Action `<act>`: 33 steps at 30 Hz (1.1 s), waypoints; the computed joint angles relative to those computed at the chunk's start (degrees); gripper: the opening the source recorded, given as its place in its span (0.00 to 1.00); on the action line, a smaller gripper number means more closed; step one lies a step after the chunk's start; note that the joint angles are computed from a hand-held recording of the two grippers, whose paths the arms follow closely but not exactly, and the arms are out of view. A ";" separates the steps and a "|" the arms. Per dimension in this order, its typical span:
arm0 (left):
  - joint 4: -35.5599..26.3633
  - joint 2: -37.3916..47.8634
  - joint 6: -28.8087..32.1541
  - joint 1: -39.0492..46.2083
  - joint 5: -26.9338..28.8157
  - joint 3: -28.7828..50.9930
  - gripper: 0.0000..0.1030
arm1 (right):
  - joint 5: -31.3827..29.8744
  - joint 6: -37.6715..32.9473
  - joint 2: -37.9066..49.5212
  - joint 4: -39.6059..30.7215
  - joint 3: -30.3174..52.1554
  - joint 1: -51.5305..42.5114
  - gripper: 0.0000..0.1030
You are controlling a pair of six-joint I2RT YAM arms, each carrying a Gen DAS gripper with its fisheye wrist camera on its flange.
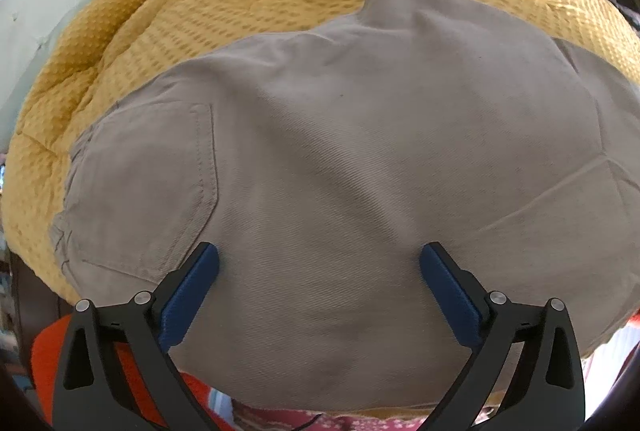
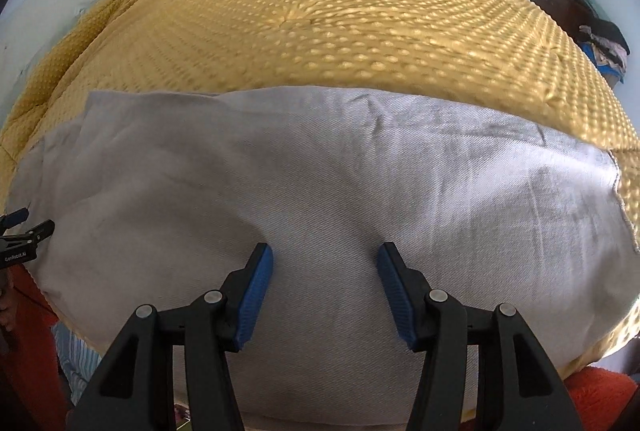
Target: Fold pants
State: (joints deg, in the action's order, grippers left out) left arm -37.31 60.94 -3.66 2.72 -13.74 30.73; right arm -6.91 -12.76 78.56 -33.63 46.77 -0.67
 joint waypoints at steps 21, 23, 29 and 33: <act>1.80 0.11 0.79 -0.07 -0.27 -1.03 0.99 | 1.88 -0.57 -0.02 0.68 -0.26 0.97 0.57; 1.91 0.03 0.81 -0.15 -0.31 -1.15 0.99 | 2.11 -0.59 -0.01 0.79 -0.30 1.09 0.57; 2.08 0.02 0.85 -0.26 -0.41 -1.26 0.99 | 2.30 -0.60 -0.06 0.79 -0.30 1.19 0.58; 2.27 0.04 0.95 -0.23 -0.42 -1.37 0.99 | 2.44 -0.65 -0.08 0.66 -0.20 1.26 0.58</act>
